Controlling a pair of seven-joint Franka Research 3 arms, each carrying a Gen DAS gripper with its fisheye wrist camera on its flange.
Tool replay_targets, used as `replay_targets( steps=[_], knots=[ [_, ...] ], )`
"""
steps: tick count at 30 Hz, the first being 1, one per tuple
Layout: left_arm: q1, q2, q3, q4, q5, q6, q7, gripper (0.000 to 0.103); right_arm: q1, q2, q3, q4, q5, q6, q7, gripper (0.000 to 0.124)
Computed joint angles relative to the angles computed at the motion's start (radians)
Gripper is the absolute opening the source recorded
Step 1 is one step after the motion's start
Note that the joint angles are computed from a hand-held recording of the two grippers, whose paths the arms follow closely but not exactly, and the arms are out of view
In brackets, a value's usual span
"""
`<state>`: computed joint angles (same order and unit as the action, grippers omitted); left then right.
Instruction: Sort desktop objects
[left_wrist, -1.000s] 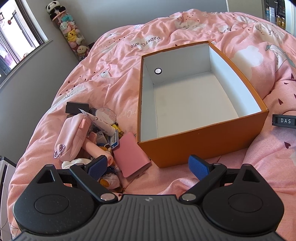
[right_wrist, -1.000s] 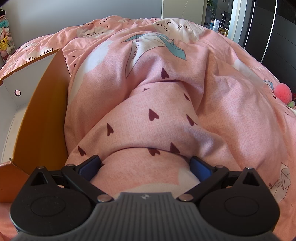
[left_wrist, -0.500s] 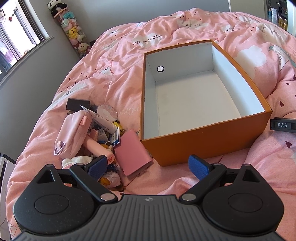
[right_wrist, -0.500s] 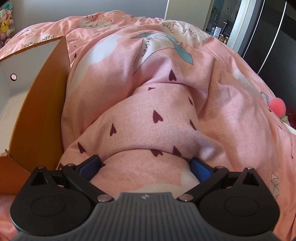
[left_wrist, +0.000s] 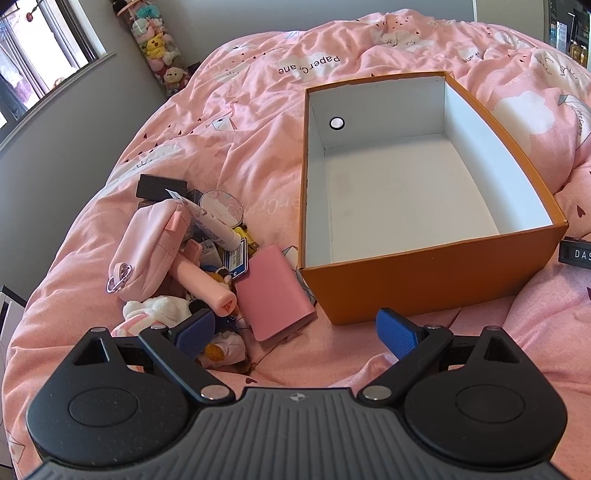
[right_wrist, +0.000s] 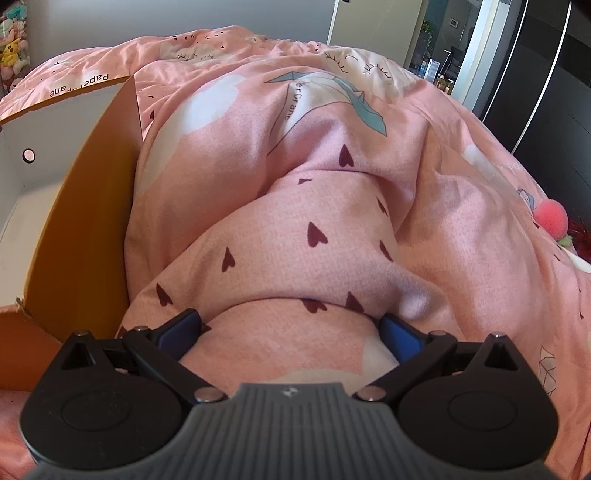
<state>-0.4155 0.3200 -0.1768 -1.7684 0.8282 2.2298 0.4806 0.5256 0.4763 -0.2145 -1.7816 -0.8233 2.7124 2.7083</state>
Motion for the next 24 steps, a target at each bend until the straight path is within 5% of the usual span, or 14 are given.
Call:
replay_targets(
  steps=[15, 24],
  knots=[
    [0.016, -0.035, 0.006, -0.042, 0.014, 0.020, -0.028, 0.103, -0.016, -0.019, 0.016, -0.005, 0.058, 0.005, -0.016, 0.102],
    [0.073, -0.112, 0.014, -0.109, 0.041, 0.033, -0.087, 0.103, 0.068, -0.105, -0.027, 0.015, -0.369, 0.085, 0.144, 0.102]
  ],
)
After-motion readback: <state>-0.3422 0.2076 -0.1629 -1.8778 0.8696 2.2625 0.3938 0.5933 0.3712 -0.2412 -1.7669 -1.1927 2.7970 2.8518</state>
